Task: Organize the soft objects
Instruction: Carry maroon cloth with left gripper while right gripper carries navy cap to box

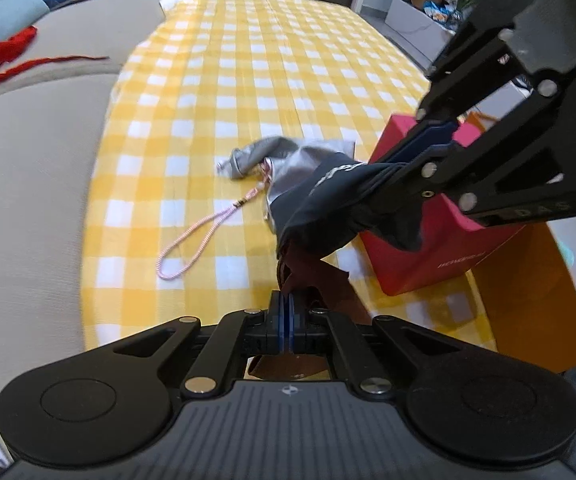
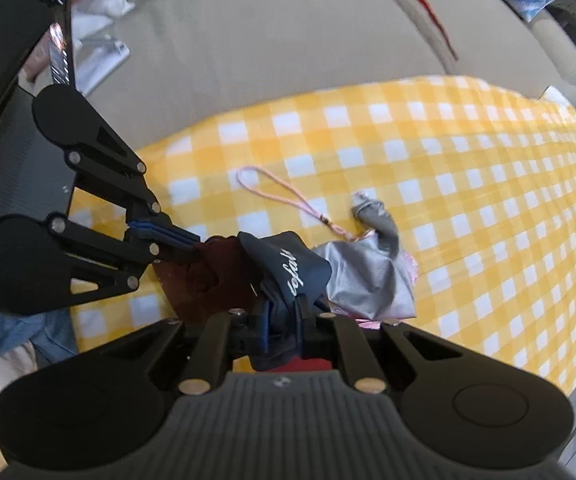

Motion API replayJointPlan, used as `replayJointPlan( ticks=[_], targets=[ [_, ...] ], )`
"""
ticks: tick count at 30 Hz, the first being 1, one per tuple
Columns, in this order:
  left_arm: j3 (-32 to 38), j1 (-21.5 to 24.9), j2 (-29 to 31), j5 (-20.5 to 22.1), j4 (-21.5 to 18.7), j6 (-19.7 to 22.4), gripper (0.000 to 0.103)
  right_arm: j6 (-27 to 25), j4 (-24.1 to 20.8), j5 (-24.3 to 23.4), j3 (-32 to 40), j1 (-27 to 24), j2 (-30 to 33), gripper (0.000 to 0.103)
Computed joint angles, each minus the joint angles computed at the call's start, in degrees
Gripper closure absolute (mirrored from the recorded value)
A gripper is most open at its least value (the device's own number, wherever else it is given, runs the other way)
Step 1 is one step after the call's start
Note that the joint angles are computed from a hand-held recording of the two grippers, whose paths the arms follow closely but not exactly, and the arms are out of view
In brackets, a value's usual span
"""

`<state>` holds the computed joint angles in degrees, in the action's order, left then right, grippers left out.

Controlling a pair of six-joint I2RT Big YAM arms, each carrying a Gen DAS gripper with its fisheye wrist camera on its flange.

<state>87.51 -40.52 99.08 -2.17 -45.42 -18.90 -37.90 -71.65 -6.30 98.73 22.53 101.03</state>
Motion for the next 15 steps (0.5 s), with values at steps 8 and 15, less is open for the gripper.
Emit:
replayJointPlan(
  ticks=[8, 15],
  targets=[
    [-0.25, -1.87, -4.24, -4.67, -0.43, -0.58, 0.101, 3.42, 2.62, 1.43, -3.94, -0.29, -7.78, 0.094],
    [0.41, -4.74, -7.03, -8.8, -0.03, -0.94, 0.101, 9.72, 4.27, 3.43, -10.56, -2.01, -16.92, 0.094]
  ],
)
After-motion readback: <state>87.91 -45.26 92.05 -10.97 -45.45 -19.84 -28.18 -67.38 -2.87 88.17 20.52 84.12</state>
